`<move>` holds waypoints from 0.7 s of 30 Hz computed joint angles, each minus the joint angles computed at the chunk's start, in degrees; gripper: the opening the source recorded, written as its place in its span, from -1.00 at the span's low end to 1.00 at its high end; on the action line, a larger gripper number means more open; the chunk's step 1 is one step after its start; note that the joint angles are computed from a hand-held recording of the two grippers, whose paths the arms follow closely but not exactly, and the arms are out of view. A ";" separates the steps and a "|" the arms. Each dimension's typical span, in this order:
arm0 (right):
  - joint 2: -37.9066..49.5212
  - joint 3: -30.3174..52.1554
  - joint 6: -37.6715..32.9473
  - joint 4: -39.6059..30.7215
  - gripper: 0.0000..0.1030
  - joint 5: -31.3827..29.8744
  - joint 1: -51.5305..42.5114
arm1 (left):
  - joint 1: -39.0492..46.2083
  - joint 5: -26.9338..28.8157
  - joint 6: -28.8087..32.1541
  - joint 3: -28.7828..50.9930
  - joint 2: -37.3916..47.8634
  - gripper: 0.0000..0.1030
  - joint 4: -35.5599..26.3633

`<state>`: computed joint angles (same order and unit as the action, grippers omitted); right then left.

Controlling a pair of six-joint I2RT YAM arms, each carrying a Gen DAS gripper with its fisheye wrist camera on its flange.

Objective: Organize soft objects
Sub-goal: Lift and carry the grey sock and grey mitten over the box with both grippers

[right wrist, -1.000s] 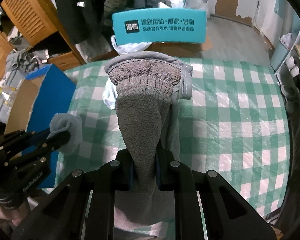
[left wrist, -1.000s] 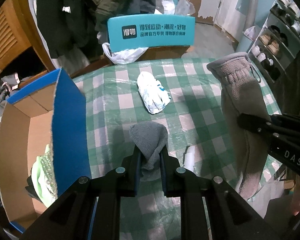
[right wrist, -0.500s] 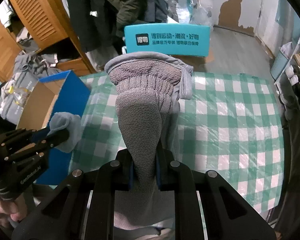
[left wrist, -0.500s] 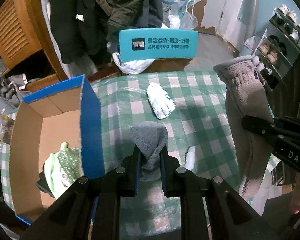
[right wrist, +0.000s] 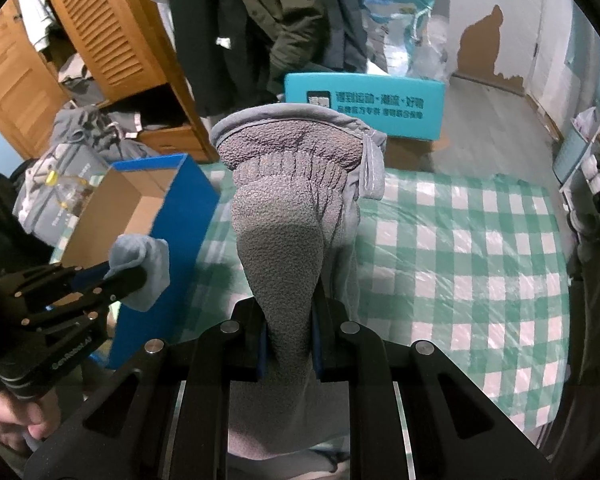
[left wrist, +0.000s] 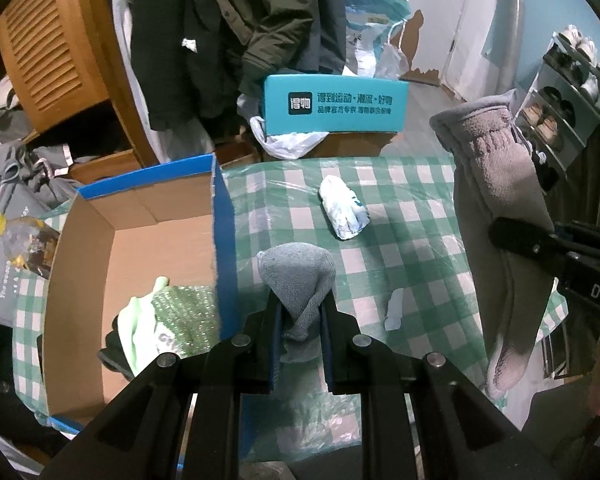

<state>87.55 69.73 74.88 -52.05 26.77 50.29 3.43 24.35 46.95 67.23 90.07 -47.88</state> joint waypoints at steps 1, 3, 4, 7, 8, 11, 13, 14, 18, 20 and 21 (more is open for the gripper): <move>0.26 0.52 -0.17 0.02 -0.73 0.09 0.08 | 0.54 0.26 0.30 0.39 0.10 -0.68 -0.30; 0.80 1.72 -0.69 0.01 -0.73 0.26 0.21 | 1.54 0.73 0.88 1.15 0.31 -0.68 -1.00; 1.16 2.37 -0.88 -0.12 -0.73 0.35 0.32 | 1.76 0.84 0.99 1.31 0.31 -0.68 -1.14; 2.72 4.80 -1.65 -0.48 -0.73 0.66 0.58 | 2.66 1.51 1.58 2.12 0.35 -0.68 -1.87; 3.39 5.73 -1.95 -0.52 -0.73 0.70 0.67 | 2.95 1.75 1.73 2.26 0.22 -0.68 -2.10; 5.07 8.13 -2.94 -0.62 -0.73 0.79 0.81 | 3.95 2.50 2.33 3.19 0.43 -0.68 -2.87; 6.42 10.01 -3.89 -0.64 -0.73 0.63 0.67 | 4.81 3.04 2.90 3.95 0.73 -0.68 -3.46; 6.92 10.79 -4.21 -0.73 -0.73 0.61 0.72 | 5.19 3.21 3.09 4.33 0.96 -0.68 -3.68; 10.02 14.76 -6.03 -0.90 -0.73 0.11 0.51 | 6.85 3.72 3.70 5.79 2.13 -0.68 -4.16; 11.73 16.94 -7.08 -0.92 -0.73 -0.29 0.30 | 7.81 3.90 4.03 7.02 3.24 -0.68 -4.49; 12.42 17.88 -7.46 -0.95 -0.73 -0.43 0.22 | 8.28 3.96 4.23 7.51 3.65 -0.68 -4.66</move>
